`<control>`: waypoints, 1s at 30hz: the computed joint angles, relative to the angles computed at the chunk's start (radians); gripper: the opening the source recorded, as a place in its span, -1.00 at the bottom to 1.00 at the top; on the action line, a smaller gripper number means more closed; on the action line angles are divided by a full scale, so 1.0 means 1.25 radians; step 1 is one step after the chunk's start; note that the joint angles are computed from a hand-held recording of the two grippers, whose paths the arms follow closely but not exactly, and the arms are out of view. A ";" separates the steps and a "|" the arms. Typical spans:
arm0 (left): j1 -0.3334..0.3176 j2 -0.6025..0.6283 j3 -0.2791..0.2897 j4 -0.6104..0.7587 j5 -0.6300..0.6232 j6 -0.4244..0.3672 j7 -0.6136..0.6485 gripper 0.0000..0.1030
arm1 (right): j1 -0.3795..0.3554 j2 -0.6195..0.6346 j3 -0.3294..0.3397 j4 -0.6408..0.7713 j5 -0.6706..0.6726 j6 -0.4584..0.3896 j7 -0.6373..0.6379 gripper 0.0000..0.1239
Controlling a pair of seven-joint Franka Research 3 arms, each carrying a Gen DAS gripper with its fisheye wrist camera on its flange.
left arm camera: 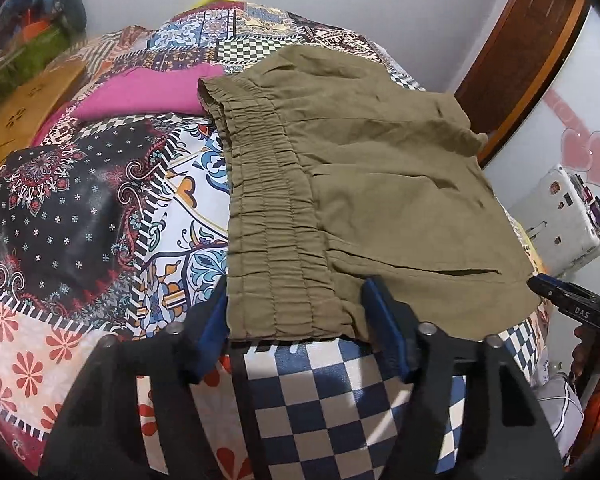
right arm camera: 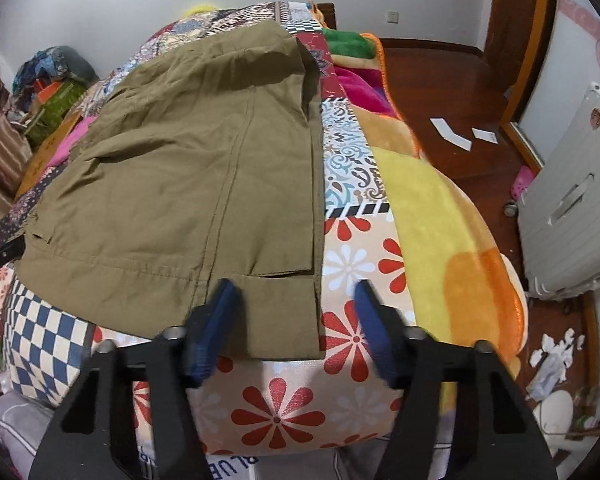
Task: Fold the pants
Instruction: 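Grasp the olive pants waistband with the left tool while the right tool grasps the hem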
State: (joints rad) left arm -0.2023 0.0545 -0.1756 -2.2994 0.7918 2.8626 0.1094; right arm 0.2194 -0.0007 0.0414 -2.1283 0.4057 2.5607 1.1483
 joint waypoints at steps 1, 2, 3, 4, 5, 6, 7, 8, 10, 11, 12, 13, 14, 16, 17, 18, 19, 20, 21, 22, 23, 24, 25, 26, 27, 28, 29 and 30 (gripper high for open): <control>-0.001 -0.002 -0.001 -0.001 -0.004 -0.003 0.006 0.13 | 0.000 0.002 0.000 0.003 0.009 -0.006 -0.012 -0.53; -0.001 -0.006 -0.003 -0.003 -0.005 -0.007 0.011 0.06 | 0.000 0.000 0.000 0.002 0.010 -0.010 -0.019 -0.56; -0.001 -0.007 -0.004 -0.005 -0.009 -0.005 0.020 -0.02 | 0.002 0.000 0.001 0.000 -0.007 -0.004 -0.014 -0.57; 0.000 -0.011 -0.005 -0.009 -0.016 -0.001 0.033 -0.03 | 0.003 -0.004 0.002 -0.006 -0.019 0.003 -0.013 -0.60; -0.002 -0.016 -0.007 -0.011 -0.017 -0.007 0.039 -0.04 | 0.004 -0.007 0.003 -0.010 -0.028 0.008 -0.014 -0.61; -0.003 -0.020 -0.011 -0.012 -0.020 -0.016 0.048 -0.05 | 0.004 -0.011 0.003 -0.015 -0.032 0.008 -0.020 -0.62; -0.006 -0.023 -0.014 -0.011 -0.019 -0.027 0.054 -0.05 | 0.005 -0.009 0.003 -0.012 -0.036 0.005 -0.021 -0.65; -0.008 -0.026 -0.018 -0.010 -0.020 -0.039 0.062 -0.05 | 0.005 -0.007 0.002 -0.008 -0.040 0.004 -0.023 -0.68; -0.010 -0.031 -0.022 -0.011 -0.025 -0.052 0.073 -0.05 | 0.003 0.000 0.000 0.001 -0.044 -0.004 -0.032 -0.71; -0.011 -0.035 -0.024 -0.012 -0.032 -0.057 0.079 -0.05 | 0.001 0.006 -0.001 0.008 -0.043 -0.009 -0.038 -0.71; -0.011 -0.040 -0.026 -0.015 -0.040 -0.060 0.084 -0.05 | 0.000 0.008 -0.002 0.013 -0.043 -0.016 -0.042 -0.71; -0.011 -0.043 -0.027 -0.017 -0.048 -0.061 0.090 -0.05 | -0.001 0.012 -0.003 0.022 -0.045 -0.028 -0.044 -0.71; -0.011 -0.046 -0.028 -0.017 -0.058 -0.066 0.098 -0.04 | -0.002 0.017 -0.003 0.034 -0.048 -0.041 -0.041 -0.71; -0.009 -0.057 -0.029 -0.019 -0.083 -0.078 0.121 0.02 | -0.005 0.024 -0.005 0.055 -0.050 -0.063 -0.028 -0.71; -0.007 -0.065 -0.028 -0.018 -0.094 -0.083 0.132 0.06 | -0.007 0.026 -0.006 0.064 -0.053 -0.069 -0.021 -0.70; -0.004 -0.074 -0.028 -0.019 -0.099 -0.083 0.138 0.10 | -0.008 0.031 -0.007 0.076 -0.057 -0.069 -0.014 -0.69; 0.000 -0.082 -0.028 -0.018 -0.094 -0.090 0.136 0.12 | -0.009 0.034 -0.007 0.085 -0.060 -0.064 -0.007 -0.63; 0.005 -0.091 -0.031 -0.013 -0.073 -0.105 0.121 0.17 | -0.010 0.039 -0.008 0.096 -0.062 -0.059 -0.002 -0.55; 0.011 -0.099 -0.034 -0.006 -0.049 -0.125 0.107 0.26 | -0.012 0.045 -0.007 0.111 -0.054 -0.052 -0.005 -0.51; 0.017 -0.106 -0.034 -0.001 -0.031 -0.135 0.098 0.30 | -0.013 0.049 -0.006 0.120 -0.046 -0.041 -0.010 -0.42; 0.024 -0.111 -0.032 0.004 -0.018 -0.134 0.094 0.38 | -0.012 0.055 -0.005 0.132 -0.045 -0.029 -0.010 -0.32; 0.032 -0.114 -0.030 0.009 -0.002 -0.129 0.087 0.41 | -0.011 0.065 -0.004 0.148 -0.043 -0.013 -0.011 -0.29; 0.041 -0.113 -0.028 0.019 0.013 -0.129 0.083 0.43 | -0.010 0.074 -0.001 0.161 -0.039 0.004 -0.015 -0.24; 0.047 -0.108 -0.027 0.029 0.023 -0.135 0.082 0.46 | -0.008 0.083 0.001 0.175 -0.036 0.015 -0.017 -0.19; 0.053 -0.097 -0.025 0.047 0.034 -0.149 0.086 0.46 | -0.006 0.102 0.004 0.201 -0.035 0.022 -0.018 -0.18; 0.058 -0.081 -0.021 0.070 0.042 -0.162 0.093 0.46 | -0.005 0.117 0.006 0.219 -0.033 0.029 -0.018 -0.18; 0.062 -0.066 -0.016 0.087 0.047 -0.166 0.100 0.46 | -0.001 0.135 0.008 0.242 -0.037 0.036 -0.013 -0.17; 0.066 -0.043 -0.009 0.113 0.052 -0.172 0.111 0.46 | 0.001 0.166 0.010 0.282 -0.039 0.038 -0.012 -0.17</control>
